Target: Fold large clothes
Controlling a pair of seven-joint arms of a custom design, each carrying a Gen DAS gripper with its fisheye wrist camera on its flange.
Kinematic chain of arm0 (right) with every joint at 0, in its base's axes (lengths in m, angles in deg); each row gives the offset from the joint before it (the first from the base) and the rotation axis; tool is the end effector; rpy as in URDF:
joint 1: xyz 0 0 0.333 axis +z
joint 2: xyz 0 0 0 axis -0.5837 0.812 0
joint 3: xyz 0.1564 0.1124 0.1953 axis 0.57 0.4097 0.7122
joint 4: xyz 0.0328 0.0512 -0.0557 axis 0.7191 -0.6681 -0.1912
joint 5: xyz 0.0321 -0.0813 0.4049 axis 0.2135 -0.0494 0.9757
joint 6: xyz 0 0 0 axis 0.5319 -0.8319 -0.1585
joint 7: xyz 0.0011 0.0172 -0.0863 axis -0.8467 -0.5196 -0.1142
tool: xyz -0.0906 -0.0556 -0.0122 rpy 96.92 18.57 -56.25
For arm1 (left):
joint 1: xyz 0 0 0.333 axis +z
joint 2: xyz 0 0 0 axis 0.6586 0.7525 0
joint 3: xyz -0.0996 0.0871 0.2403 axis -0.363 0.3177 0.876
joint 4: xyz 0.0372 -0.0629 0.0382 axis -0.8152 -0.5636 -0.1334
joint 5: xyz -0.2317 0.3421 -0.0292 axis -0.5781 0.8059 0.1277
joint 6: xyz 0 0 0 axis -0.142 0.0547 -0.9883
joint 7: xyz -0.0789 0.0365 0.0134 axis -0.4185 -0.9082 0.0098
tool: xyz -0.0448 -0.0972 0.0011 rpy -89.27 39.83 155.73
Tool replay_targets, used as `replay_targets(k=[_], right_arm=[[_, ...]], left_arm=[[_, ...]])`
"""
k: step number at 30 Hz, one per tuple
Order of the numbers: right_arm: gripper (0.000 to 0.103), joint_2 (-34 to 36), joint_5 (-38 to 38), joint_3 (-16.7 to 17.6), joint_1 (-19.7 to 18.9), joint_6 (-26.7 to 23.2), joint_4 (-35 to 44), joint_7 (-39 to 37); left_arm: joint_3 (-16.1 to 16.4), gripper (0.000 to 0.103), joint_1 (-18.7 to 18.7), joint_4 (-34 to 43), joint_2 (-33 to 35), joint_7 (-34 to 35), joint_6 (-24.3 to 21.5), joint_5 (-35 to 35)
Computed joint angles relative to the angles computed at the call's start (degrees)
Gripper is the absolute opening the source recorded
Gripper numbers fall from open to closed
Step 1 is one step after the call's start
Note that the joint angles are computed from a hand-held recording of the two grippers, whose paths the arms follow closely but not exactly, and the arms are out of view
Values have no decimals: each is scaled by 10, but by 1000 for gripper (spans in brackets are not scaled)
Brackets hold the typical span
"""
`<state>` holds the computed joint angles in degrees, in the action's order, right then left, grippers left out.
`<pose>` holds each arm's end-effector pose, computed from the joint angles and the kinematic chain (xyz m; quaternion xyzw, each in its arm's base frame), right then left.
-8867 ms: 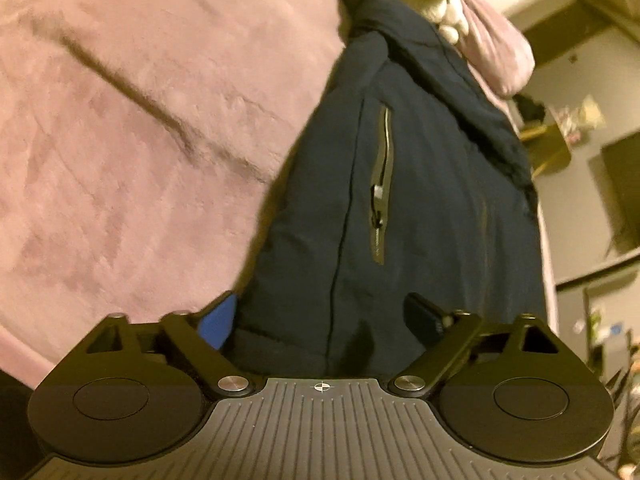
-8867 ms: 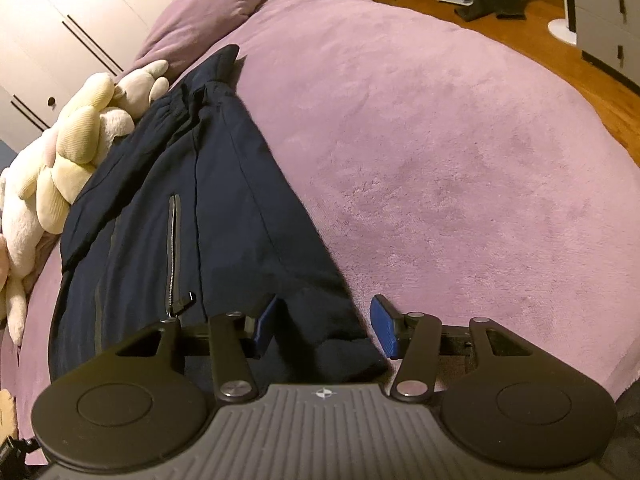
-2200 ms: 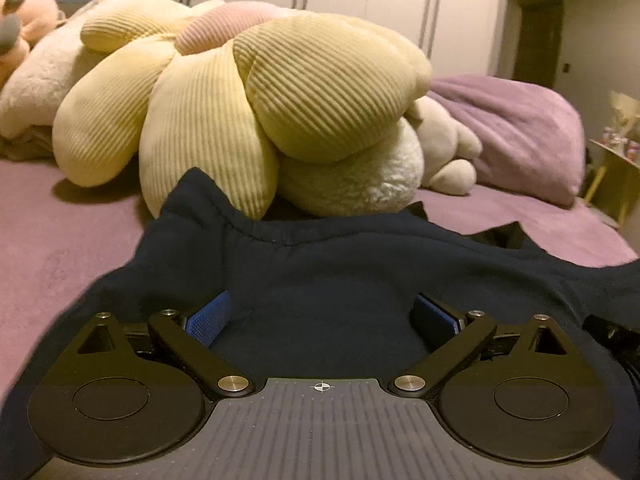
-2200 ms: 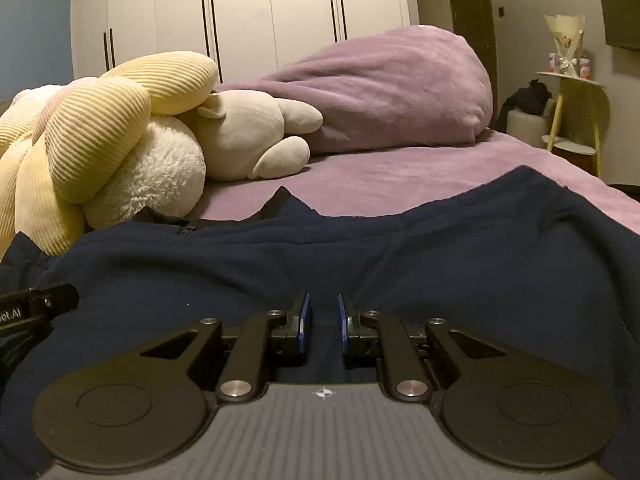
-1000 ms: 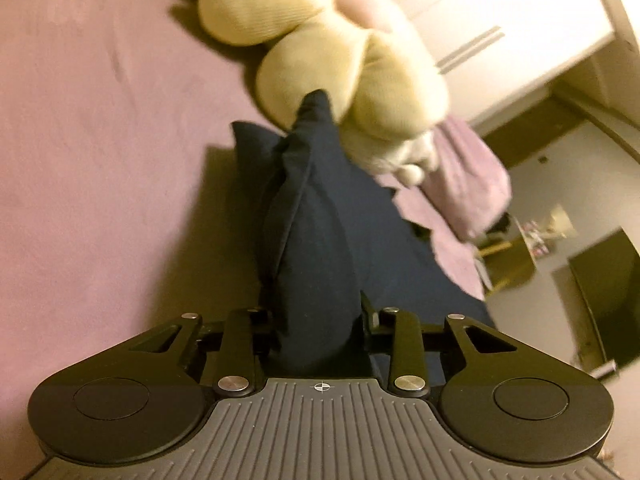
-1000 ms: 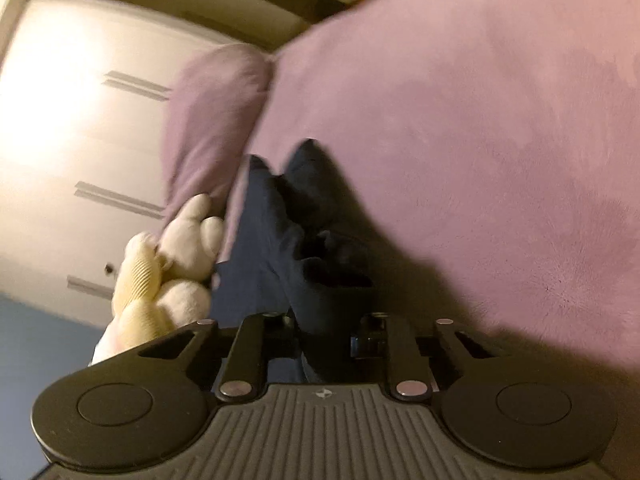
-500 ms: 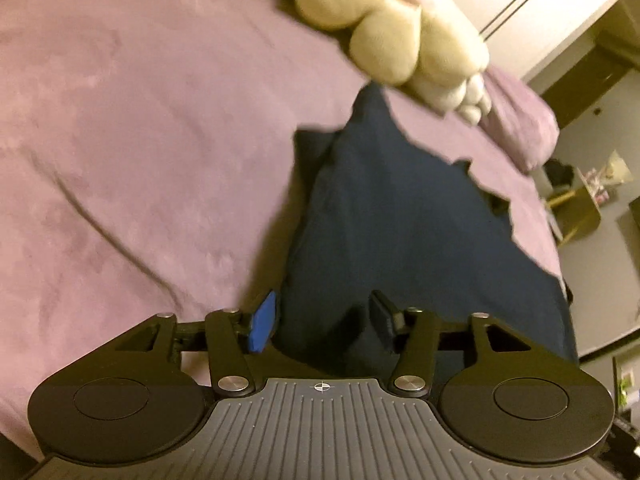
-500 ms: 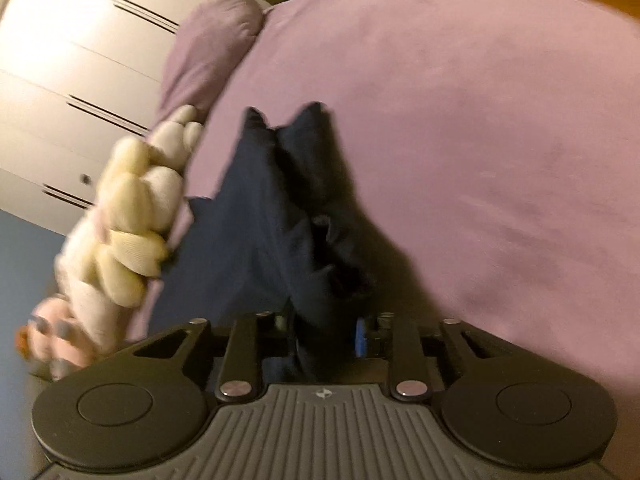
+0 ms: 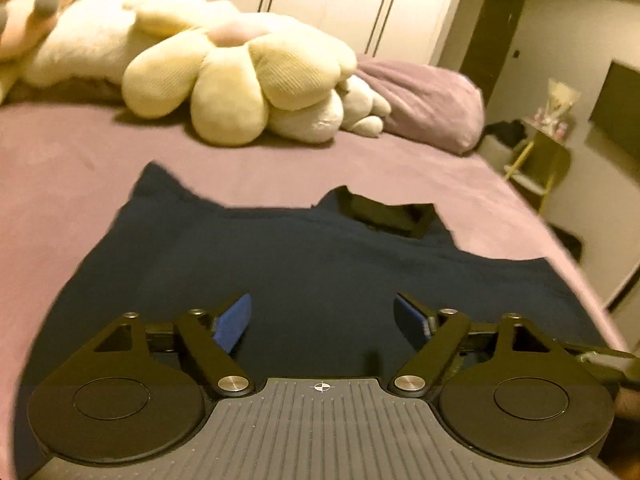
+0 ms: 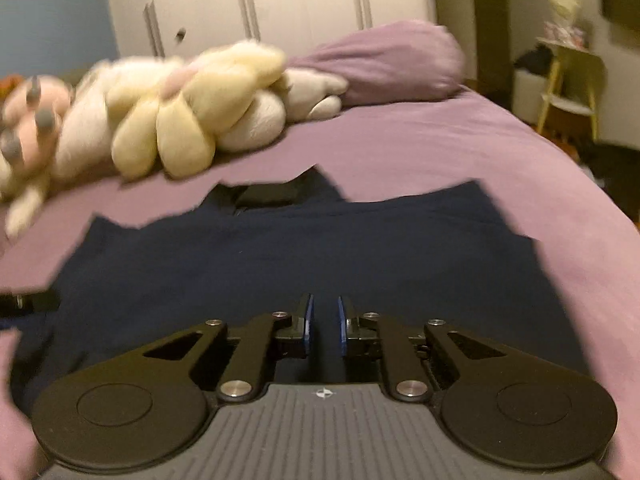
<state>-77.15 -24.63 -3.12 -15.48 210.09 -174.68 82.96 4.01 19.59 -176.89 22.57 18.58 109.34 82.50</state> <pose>0.3935 0.2551 0.5336 -0.5277 0.7420 -0.3092 0.2745 0.4874 -0.3358 0.5183 -0.5366 0.7108 -0.4236 0.1658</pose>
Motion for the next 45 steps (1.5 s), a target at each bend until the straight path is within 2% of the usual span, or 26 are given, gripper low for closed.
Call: replay_targets(k=[2,4,6,7,8,9,12,14,16,18,20,22,23,25,26,30,36,41,45], right_arm=[[9,69,-8,-3,-10,42,40,8],[9,116,-38,0,-17,81,62,10],[9,155,-103,19,-25,67,81,25],[8,161,-143,25,-28,67,78,45],[8,168,-178,29,-28,66,76,67],[8,173,-190,24,-25,68,79,75],[8,159,-174,2,-11,85,69,67],[8,136,-166,-5,-9,84,55,52],[8,117,-172,0,-20,32,47,46],[8,82,-162,-13,-34,0,21,39],[7,40,-155,-23,-51,-27,-10,36],[7,17,-162,-12,-74,-85,-26,27],[7,-2,-162,-22,-77,-81,-45,35],[8,-41,-144,-47,-85,-30,-87,73],[8,-46,-145,-43,-92,-19,-94,80],[8,-30,-164,-15,-108,-32,-88,84],[9,-33,-178,-15,-113,-15,-98,105],[9,-25,-182,-18,-119,-4,-96,108],[9,-21,-172,-19,-115,-13,-87,95]], left_arm=[[-29,85,38,50,54,-133,-13,167],[-23,87,42,74,82,-243,-18,321],[-6,94,37,86,98,-337,-18,489],[4,96,30,91,105,-362,-14,530],[-7,96,44,93,110,-371,-7,531],[-3,96,42,90,107,-358,-3,513],[1,96,50,98,106,-347,-9,510],[5,97,56,109,109,-355,-38,499],[8,95,67,116,115,-342,-48,460],[10,95,66,137,126,-344,-80,464],[9,98,71,150,137,-322,-93,432],[8,99,75,155,147,-314,-95,398],[7,100,78,159,152,-306,-97,376],[5,102,82,159,159,-293,-91,342],[3,102,86,159,161,-283,-87,323],[0,103,97,146,162,-257,-56,263],[6,103,95,138,166,-264,-33,258],[2,103,92,155,170,-251,-62,246],[-21,103,111,145,140,-166,-104,154]])
